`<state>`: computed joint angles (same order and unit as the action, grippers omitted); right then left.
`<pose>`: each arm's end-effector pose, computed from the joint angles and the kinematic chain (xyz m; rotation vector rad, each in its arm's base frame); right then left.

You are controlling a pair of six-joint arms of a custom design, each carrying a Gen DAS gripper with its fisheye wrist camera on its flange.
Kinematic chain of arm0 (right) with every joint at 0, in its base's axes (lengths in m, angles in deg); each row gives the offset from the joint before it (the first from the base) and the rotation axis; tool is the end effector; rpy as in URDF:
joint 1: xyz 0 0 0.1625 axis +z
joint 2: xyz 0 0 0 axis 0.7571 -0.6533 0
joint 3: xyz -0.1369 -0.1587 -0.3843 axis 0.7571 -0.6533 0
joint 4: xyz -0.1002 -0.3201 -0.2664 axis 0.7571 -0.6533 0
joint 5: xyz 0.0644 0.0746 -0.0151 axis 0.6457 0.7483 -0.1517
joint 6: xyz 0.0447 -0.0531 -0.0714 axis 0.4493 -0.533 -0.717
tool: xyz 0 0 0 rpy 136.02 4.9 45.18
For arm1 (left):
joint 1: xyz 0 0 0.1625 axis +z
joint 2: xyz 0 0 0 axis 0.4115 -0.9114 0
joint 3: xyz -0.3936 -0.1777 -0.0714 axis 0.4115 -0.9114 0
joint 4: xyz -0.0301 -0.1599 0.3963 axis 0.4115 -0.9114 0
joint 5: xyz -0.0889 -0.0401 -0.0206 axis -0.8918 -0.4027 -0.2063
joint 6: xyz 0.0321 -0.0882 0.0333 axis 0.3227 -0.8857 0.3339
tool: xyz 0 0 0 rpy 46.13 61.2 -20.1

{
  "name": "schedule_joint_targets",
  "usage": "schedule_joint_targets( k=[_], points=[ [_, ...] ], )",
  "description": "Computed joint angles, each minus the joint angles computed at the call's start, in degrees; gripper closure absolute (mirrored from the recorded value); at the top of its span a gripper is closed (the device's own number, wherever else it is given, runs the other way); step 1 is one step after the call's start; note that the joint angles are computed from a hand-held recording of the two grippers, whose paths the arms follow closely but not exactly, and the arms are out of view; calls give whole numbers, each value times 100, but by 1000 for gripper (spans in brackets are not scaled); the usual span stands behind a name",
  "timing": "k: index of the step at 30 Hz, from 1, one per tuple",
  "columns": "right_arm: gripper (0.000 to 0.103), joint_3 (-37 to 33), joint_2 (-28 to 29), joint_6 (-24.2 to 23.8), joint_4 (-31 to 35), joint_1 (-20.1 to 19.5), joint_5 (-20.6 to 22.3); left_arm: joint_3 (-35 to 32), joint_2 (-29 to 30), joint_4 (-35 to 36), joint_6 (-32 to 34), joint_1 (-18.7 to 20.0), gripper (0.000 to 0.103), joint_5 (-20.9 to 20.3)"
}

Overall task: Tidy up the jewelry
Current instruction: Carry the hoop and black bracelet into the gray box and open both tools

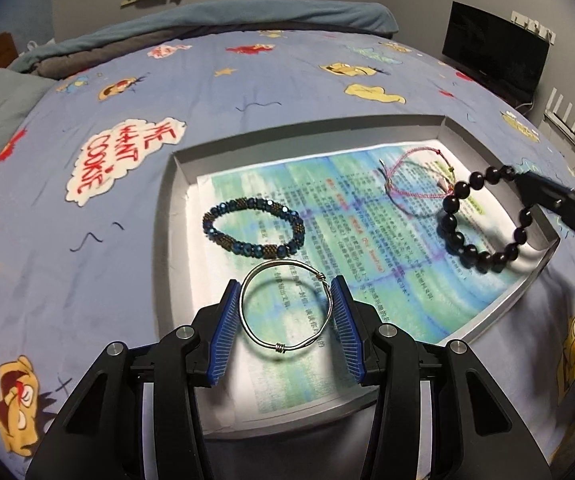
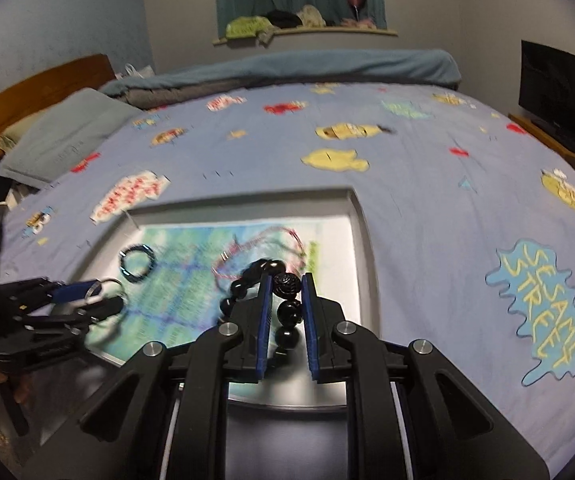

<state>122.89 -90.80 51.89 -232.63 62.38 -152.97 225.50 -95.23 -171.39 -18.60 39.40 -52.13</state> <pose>0.3311 -0.5511 -0.0464 1.1523 -2.4804 0.6724 0.0237 -0.4431 0.2741 0.0056 2.1884 -0.9061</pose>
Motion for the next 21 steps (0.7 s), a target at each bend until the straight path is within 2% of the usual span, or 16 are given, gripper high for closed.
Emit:
schedule_joint_targets(
  k=[8, 12, 14, 16, 19, 21],
  points=[
    [88, -42, 146, -191, 42, -42, -200, -64, 41, 27, -42, 97, 53, -177],
    [88, -25, 170, -244, 35, -32, -229, -40, 70, -73, -19, 50, 41, -134],
    [83, -7, 162, -251, 37, -21, -240, -3, 74, -171, 4, 4, 39, -97],
    [67, 42, 139, -247, -38, -21, -195, 34, 61, -184, -8, -75, 37, -36],
    [54, 140, 83, -194, -149, -16, -137, 122, -3, -248, -35, -234, 29, 98],
    [46, 199, 39, -178, -203, -12, -122, 188, -58, -312, -39, -330, 27, 155]
  ],
)
